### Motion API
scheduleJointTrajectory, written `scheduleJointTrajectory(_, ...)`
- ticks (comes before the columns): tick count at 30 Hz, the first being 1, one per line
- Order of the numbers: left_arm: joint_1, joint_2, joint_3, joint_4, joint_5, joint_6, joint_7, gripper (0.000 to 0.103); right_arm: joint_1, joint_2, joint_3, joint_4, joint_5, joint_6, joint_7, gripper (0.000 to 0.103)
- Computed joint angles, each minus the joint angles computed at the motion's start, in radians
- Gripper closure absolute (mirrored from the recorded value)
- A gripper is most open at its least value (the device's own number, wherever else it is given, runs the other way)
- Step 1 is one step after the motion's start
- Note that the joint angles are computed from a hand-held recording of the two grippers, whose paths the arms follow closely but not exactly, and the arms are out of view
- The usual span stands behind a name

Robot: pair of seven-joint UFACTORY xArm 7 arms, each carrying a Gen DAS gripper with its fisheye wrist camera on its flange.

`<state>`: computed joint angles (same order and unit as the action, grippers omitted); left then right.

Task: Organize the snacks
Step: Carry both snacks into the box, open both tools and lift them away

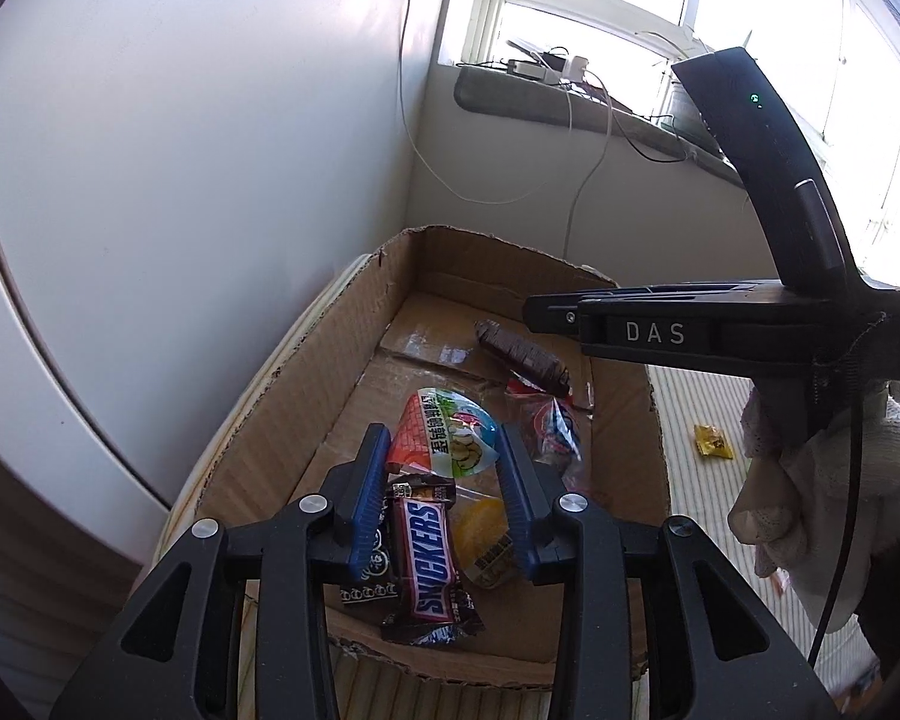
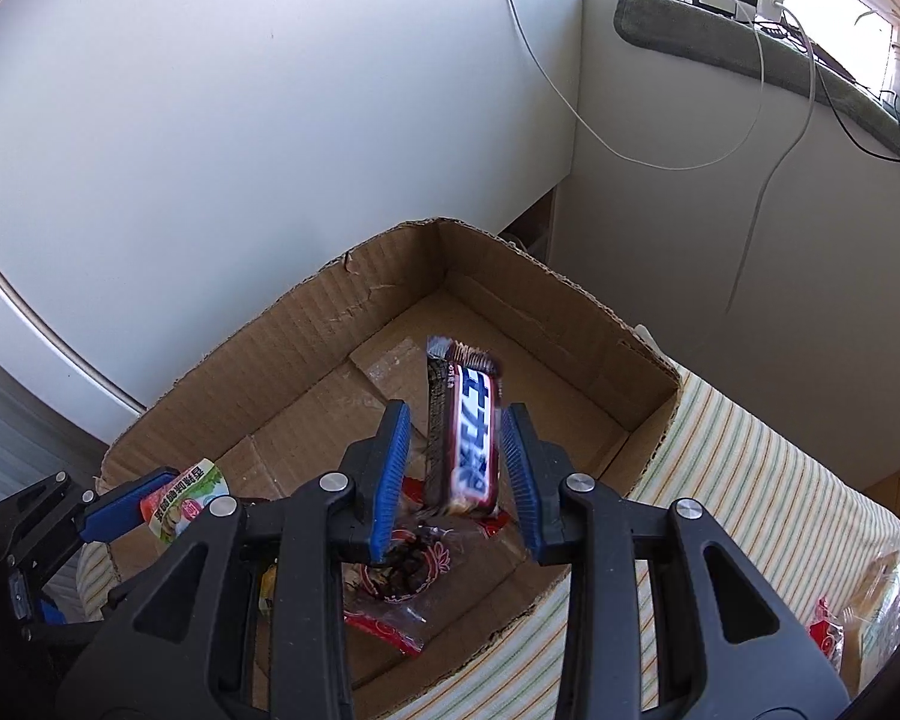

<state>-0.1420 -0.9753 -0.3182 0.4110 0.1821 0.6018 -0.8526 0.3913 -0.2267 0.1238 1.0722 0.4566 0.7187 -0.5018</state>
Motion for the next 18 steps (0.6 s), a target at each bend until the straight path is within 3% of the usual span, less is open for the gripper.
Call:
scheduleJointTrajectory(3,0.003,-0.006,-0.003,0.0,0.003,0.006,-0.006,0.066,-0.001,-0.006,0.003,-0.002,-0.012,-0.001,0.002,0.062)
scheduleJointTrajectory(5,0.002,-0.01,-0.005,0.001,0.005,0.01,-0.006,0.064,0.001,-0.014,0.001,-0.009,-0.009,-0.011,-0.003,0.047)
scheduleJointTrajectory(6,0.0,-0.011,-0.006,0.003,0.006,0.013,-0.005,0.061,0.001,-0.02,0.0,-0.014,-0.008,-0.018,-0.003,0.045)
scheduleJointTrajectory(8,-0.002,-0.013,-0.009,0.007,0.008,0.021,-0.002,0.055,0.002,-0.031,-0.007,-0.018,-0.003,-0.021,-0.006,0.043)
scheduleJointTrajectory(18,-0.012,-0.059,-0.044,0.027,0.016,0.071,-0.031,0.055,-0.003,-0.106,-0.041,-0.056,0.011,-0.012,-0.023,0.042)
